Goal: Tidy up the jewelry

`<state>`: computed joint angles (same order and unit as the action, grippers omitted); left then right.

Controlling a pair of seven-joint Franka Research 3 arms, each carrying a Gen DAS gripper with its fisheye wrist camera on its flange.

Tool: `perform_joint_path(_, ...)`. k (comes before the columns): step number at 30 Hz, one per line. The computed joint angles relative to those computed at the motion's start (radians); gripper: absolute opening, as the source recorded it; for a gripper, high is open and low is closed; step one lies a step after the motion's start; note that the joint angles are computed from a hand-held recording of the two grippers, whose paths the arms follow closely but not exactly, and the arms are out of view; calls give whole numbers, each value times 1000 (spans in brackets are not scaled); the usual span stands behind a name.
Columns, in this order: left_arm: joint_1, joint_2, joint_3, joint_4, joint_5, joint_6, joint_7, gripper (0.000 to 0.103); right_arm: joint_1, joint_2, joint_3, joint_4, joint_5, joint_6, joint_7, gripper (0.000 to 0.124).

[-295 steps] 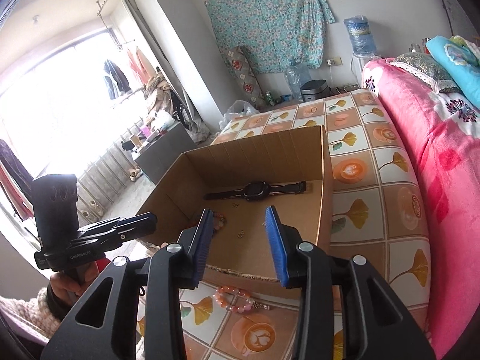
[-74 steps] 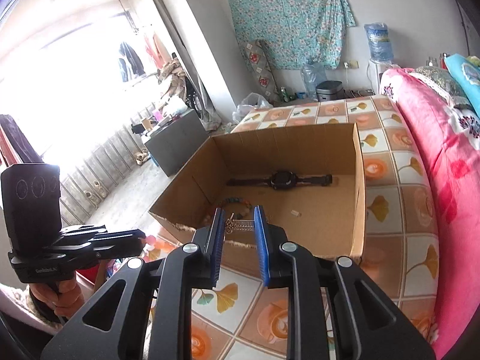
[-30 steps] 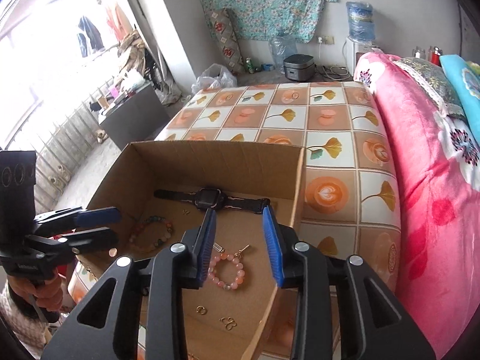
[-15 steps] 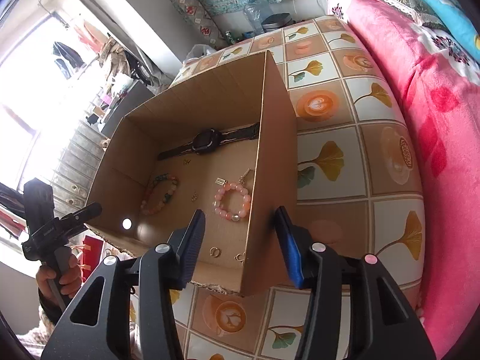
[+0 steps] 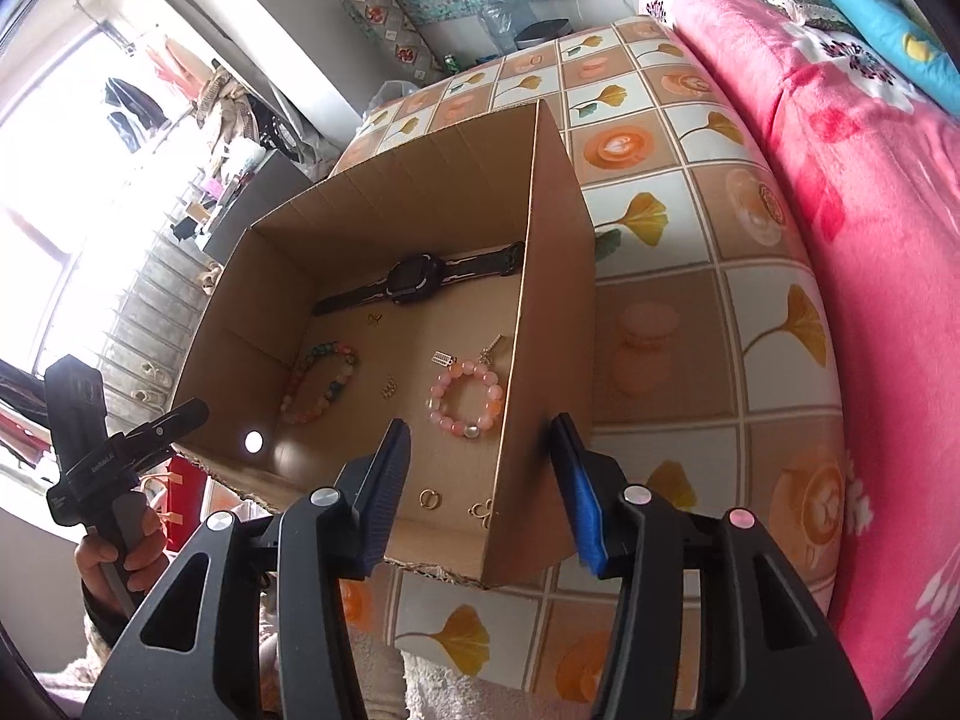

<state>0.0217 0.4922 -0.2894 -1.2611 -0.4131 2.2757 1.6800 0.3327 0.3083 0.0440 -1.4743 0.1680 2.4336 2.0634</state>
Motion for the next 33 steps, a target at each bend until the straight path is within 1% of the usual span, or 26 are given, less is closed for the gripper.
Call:
perform_joint_path(3, 23, -76, -10, -119, -49, 49, 37, 85, 12, -57, 3, -85, -3, 42, 22, 48)
perform_joint_path(6, 29, -127, -6, -198, -88, 85, 66, 85, 22, -82, 5, -122, -24, 54, 45, 48)
perform_joint_path(10, 11, -156, 9, -247, -90, 126, 93, 85, 26, -99, 6, -154, -44, 82, 73, 48)
perform_joint_path(12, 12, -173, 8, -271, -104, 152, 124, 85, 31, -115, 4, -182, -59, 116, 96, 48)
perform_joint_path(13, 10, -189, 9, -292, -109, 178, 141, 85, 35, -126, 2, -201, -76, 138, 114, 49)
perform_joint_path(15, 2, -234, 16, -351, -109, 259, 167, 85, 63, -155, -20, -230, -203, 149, 224, 55)
perform_joint_path(16, 1, -254, 16, -375, -120, 296, 191, 85, 75, -172, -28, -248, -274, 153, 285, 59)
perform_joint_path(18, 0, -307, 14, -442, -160, 373, 248, 86, 89, -217, -29, -298, -409, 169, 414, 65)
perform_joint_path(20, -11, -356, 21, -506, -191, 436, 293, 87, 91, -261, -13, -345, -532, 172, 531, 68)
perform_joint_path(21, -19, -380, 28, -535, -198, 461, 309, 89, 90, -281, 0, -365, -601, 161, 594, 69)
perform_joint_path(24, -46, -436, 50, -605, -227, 510, 360, 90, 78, -326, 48, -414, -725, 134, 709, 74)
perform_joint_path(26, -70, -469, 66, -647, -239, 548, 383, 92, 72, -342, 77, -432, -767, 110, 740, 75)
perform_joint_path(30, -124, -530, 99, -724, -323, 615, 470, 95, 74, -345, 115, -441, -798, 82, 745, 80)
perform_joint_path(33, -162, -558, 123, -768, -311, 651, 453, 95, 87, -322, 125, -421, -783, 78, 710, 82)
